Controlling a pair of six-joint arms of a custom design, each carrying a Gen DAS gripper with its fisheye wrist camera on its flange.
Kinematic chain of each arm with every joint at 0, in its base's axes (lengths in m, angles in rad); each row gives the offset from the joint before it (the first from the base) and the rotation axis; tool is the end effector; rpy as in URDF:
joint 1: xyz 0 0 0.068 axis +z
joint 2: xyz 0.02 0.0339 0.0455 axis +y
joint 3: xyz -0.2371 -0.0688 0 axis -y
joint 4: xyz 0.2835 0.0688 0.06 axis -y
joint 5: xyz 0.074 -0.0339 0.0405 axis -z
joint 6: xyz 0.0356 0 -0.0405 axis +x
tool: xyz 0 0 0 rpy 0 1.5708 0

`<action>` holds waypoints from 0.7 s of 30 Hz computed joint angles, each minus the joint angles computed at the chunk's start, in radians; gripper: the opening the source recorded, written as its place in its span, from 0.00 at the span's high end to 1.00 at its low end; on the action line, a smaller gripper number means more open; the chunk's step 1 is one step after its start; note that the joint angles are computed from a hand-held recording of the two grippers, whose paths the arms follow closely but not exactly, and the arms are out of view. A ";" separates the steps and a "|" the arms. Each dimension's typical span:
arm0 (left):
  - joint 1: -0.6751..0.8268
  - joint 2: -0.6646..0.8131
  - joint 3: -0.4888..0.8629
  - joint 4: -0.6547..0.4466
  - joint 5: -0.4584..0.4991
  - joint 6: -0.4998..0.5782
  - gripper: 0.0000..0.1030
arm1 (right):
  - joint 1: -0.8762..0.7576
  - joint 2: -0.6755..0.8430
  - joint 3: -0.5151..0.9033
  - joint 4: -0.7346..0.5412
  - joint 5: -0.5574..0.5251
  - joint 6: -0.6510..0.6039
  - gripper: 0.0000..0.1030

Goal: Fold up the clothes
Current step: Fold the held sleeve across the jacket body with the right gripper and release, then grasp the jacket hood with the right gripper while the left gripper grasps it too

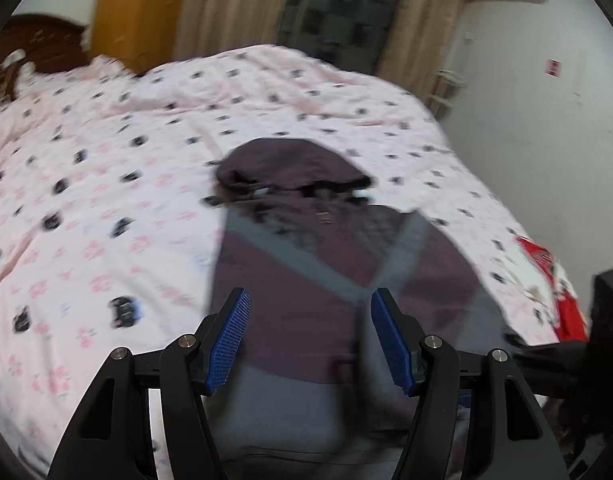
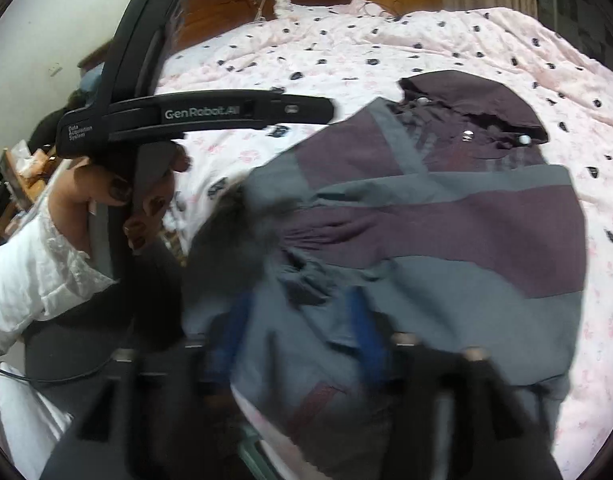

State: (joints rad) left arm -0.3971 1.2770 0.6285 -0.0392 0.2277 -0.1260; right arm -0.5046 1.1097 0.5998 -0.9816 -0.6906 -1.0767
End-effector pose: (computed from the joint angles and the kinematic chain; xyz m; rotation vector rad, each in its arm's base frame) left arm 0.2712 -0.1225 0.1480 0.4321 2.2521 -0.5328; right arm 0.1854 -0.0765 0.1387 -0.7509 2.4248 0.5706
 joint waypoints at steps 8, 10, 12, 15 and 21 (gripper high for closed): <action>-0.131 0.118 0.079 -0.103 -0.045 0.105 0.41 | -0.065 0.064 0.072 -0.228 -0.076 -0.231 0.31; -0.169 0.184 0.114 -0.141 -0.124 0.136 0.40 | -0.090 0.111 0.111 -0.280 -0.071 -0.293 0.31; -0.190 0.238 0.144 -0.174 -0.172 0.153 0.40 | -0.117 0.166 0.160 -0.328 -0.072 -0.343 0.31; -0.193 0.253 0.150 -0.191 -0.174 0.150 0.40 | -0.177 0.287 0.290 -0.410 -0.098 -0.391 0.32; -0.182 0.252 0.151 -0.213 -0.152 0.156 0.39 | -0.150 0.472 0.543 -0.145 -0.034 0.054 0.28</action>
